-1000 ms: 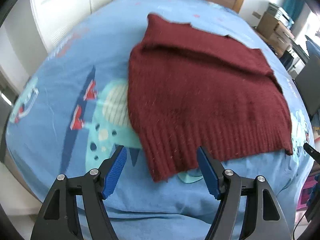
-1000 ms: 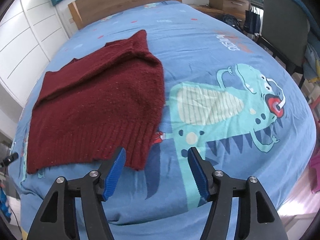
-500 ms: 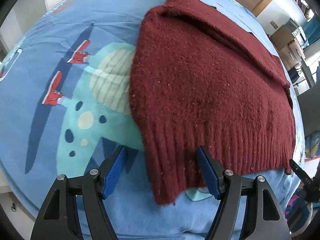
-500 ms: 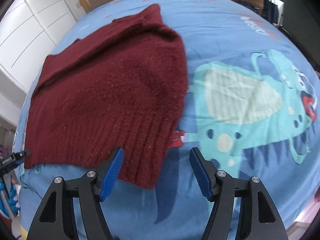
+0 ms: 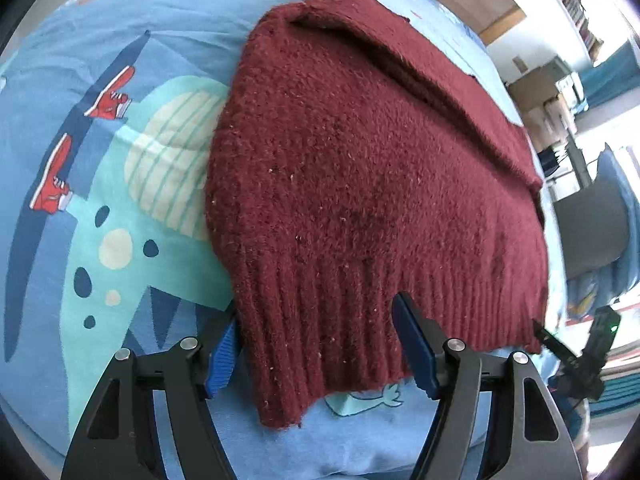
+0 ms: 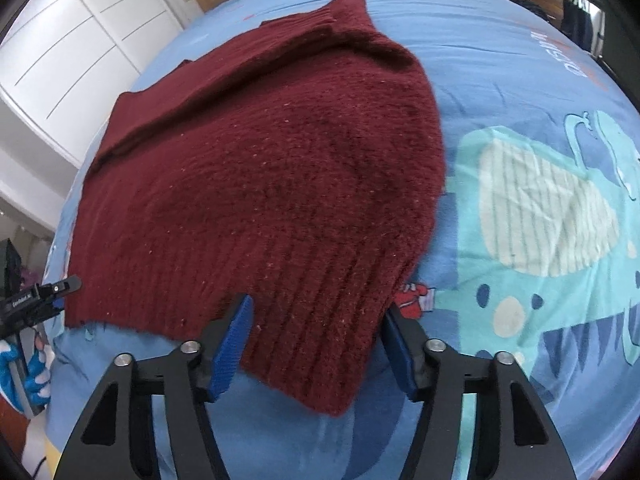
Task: Fold small clothes
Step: 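Move both open tools down to the ribbed hem of the sweater, then close both tools on the ribbed sweater hem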
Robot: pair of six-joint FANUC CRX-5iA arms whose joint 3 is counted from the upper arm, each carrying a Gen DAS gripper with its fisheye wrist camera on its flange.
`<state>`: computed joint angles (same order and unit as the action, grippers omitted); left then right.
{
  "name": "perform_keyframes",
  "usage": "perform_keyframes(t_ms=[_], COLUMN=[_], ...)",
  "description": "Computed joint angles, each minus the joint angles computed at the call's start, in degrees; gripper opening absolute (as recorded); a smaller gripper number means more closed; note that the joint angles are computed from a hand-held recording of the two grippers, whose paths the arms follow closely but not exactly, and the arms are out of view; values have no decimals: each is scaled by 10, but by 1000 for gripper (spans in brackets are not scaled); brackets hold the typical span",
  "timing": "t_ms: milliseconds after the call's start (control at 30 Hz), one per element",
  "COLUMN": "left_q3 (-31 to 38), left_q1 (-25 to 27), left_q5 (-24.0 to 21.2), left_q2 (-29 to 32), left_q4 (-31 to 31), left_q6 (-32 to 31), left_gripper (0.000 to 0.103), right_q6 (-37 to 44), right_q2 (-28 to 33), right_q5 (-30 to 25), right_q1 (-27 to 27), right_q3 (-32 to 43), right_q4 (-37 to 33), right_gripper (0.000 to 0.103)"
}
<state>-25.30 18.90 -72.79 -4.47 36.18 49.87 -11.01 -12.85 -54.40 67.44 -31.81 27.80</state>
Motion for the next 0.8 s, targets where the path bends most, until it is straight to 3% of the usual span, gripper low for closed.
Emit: perform_keyframes(t_ms=[167,533,633,800], left_q3=[-11,-14,-15,-8], left_q1=[26,73,93,107], left_q5=[-30,-93,-107,-123], left_q2=[1,45,58,64], left_q4=[24,75,87,84], left_q6=[-23,-40,-35,-46], left_gripper=[58,37,31,30], right_q6=[13,-12,-31,-46], right_q2=[2,-3,-20,-38], right_q5=[10,23,25,47], right_q1=[-2,0,8,6], right_q3=[3,-9,-25,-41], right_q4=[-2,12,16,18], right_gripper=[47,41,31,24])
